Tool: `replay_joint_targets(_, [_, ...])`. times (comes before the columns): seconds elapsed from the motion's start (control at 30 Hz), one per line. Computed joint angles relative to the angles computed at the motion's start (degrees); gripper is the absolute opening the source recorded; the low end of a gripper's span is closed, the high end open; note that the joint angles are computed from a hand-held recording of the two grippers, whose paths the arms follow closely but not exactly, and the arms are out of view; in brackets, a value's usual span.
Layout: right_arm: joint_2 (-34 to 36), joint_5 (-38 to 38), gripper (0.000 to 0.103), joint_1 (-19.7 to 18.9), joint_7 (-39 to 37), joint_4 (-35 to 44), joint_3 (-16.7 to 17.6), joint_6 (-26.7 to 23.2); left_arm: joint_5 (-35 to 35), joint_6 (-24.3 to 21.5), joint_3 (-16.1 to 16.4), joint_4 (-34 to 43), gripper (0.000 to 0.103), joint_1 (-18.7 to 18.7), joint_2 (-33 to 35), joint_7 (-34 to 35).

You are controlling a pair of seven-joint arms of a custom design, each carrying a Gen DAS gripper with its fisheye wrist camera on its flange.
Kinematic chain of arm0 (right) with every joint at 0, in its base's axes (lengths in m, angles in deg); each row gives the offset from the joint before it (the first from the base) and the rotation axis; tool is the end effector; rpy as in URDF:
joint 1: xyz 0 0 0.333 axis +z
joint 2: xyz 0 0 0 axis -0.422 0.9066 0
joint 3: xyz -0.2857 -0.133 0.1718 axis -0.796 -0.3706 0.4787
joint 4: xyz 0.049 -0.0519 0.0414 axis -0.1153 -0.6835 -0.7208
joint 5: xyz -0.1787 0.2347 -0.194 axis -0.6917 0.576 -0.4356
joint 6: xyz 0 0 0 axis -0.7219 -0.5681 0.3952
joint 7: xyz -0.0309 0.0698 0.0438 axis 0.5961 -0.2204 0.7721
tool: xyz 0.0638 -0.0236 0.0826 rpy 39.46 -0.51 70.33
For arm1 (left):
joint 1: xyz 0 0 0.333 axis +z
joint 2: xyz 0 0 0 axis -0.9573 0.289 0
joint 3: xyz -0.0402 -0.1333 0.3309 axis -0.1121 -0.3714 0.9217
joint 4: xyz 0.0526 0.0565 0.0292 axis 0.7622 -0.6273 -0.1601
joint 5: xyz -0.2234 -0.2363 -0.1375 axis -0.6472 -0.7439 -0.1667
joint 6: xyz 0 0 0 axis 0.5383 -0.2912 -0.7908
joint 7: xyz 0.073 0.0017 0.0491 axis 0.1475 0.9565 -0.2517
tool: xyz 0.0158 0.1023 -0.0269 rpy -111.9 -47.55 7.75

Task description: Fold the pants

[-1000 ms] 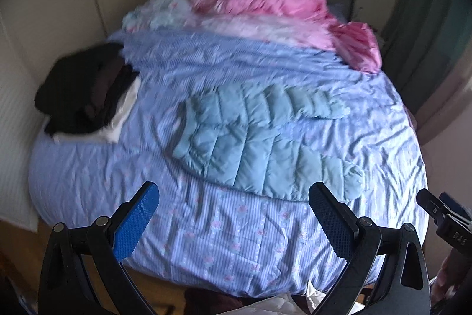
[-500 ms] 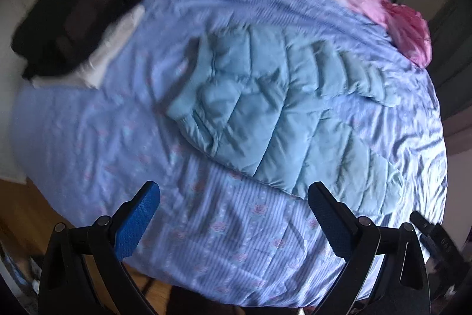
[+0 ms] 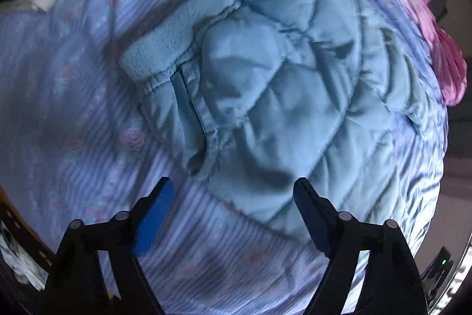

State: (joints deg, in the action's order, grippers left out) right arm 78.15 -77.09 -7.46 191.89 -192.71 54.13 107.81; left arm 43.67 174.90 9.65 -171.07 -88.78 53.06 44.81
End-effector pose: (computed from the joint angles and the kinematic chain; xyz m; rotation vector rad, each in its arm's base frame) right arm 0.5862 0.1745 0.4227 -1.3462 2.6456 -0.0165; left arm 0.6150 -0.3208 0.4099 2.6229 -1.4437 0.3461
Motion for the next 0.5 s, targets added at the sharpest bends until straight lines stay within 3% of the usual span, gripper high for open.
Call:
replay_joint_targets(0.1, [2.4, 0.5, 0.082, 0.1, 0.7, 1.5, -0.1, -0.4, -3.2, 1.8, -1.0, -0.1, 0.08, 1.3, 1.7, -0.2])
replay_joint_targets(0.23, [4.8, 1.5, 0.082, -0.3, -0.5, 3.1, -0.3, 0.0, -3.7, 0.9, -0.9, 1.6, 0.078, 1.2, 3.4, -0.4])
replay_joint_targets(0.3, [5.8, 2.0, 0.079, -0.5, -1.3, 4.2, -0.3, -0.2, -4.3, 1.2, -1.3, 2.3, 0.059, 1.7, 3.8, 0.5])
replay_joint_targets(0.33, [6.3, 2.4, 0.072, -0.6, -2.1, 4.9, -0.3, -0.1, -5.0, 1.5, -1.7, 2.5, 0.055, 2.1, 3.9, 1.2])
replay_joint_targets(0.4, [6.8, 3.6, 0.055, -1.3, -4.8, 6.1, 0.2, 0.3, -5.8, 2.1, -2.1, 2.6, 0.033, 2.5, 3.7, 2.0])
replay_joint_targets(0.5, [7.6, 4.2, 0.026, -1.7, -7.7, 8.4, 0.1, 0.0, -4.7, 0.9, -1.4, 3.5, 0.019, 1.9, 3.1, 2.5])
